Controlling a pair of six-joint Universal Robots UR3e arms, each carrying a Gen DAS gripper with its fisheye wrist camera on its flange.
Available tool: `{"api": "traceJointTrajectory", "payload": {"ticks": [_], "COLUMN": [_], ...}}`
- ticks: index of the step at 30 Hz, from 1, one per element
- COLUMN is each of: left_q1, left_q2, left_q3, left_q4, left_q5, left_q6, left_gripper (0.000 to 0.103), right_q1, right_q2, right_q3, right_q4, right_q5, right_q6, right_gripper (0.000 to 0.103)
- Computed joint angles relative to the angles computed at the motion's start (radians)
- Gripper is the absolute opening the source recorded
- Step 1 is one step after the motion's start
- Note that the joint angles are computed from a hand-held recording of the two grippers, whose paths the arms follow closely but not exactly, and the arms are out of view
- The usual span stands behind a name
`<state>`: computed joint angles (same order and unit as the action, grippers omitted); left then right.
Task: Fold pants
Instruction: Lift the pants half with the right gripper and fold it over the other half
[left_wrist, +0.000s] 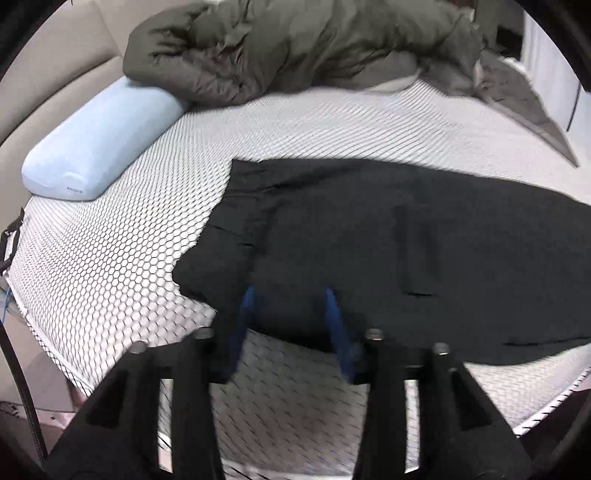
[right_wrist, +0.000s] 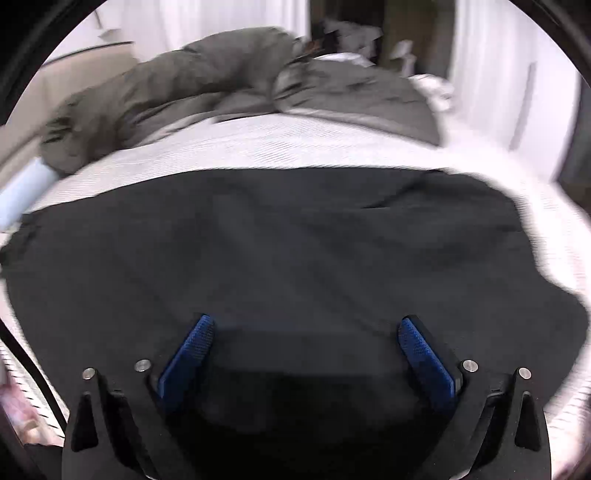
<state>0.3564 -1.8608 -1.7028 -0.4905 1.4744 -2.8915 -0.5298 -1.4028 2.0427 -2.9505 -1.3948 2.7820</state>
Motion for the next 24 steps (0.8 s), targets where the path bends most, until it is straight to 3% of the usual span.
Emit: {"api": "traceJointTrajectory", "payload": {"ticks": [3, 4, 6, 9, 11, 14, 18, 21, 24], "left_q1": [-0.059, -0.096, -0.200, -0.367, -0.457, -0.579, -0.522, -0.481, -0.486], "left_q2": [0.077, 0.087, 0.082, -0.013, -0.096, -0.203, -0.171, -0.201, -0.242], "left_q3": [-0.081, -0.093, -0.100, -0.025, 0.047, 0.119, 0.015, 0.058, 0.152], "left_q4": [0.041, 0.054, 0.083, 0.101, 0.082, 0.066, 0.151, 0.139, 0.081], "left_q5": [-0.064, -0.085, -0.096, -0.107, -0.088, 0.072, -0.014, -0.023, 0.003], "left_q6": [-0.021, -0.027, -0.049, -0.096, -0.098, -0.103, -0.129, -0.125, -0.156], "left_gripper": [0.075, 0.090, 0.102, 0.102, 0.102, 0.103, 0.103, 0.103, 0.102], "right_q1": [-0.018, -0.011, 0.027, 0.112, 0.114, -0.025, -0.322, -0.522, -0.716], "right_q2": [-0.090, -0.104, -0.101, -0.043, -0.035, -0.092, -0.070, -0.085, -0.187], "right_q3": [0.025, 0.025, 0.014, -0.004, 0.058, 0.169, 0.193, 0.139, 0.131], "right_q4": [0.055, 0.067, 0.091, 0.114, 0.040, -0.098, -0.199, -0.031, 0.271], "right_q5": [0.042, 0.057, 0.079, 0.047, 0.021, 0.016, 0.019, 0.157, 0.389], "right_q6": [-0.029, -0.040, -0.077, -0.120, -0.167, -0.215, -0.186, -0.165, -0.199], "right_gripper": [0.102, 0.102, 0.102, 0.102, 0.102, 0.102, 0.101, 0.102, 0.102]}}
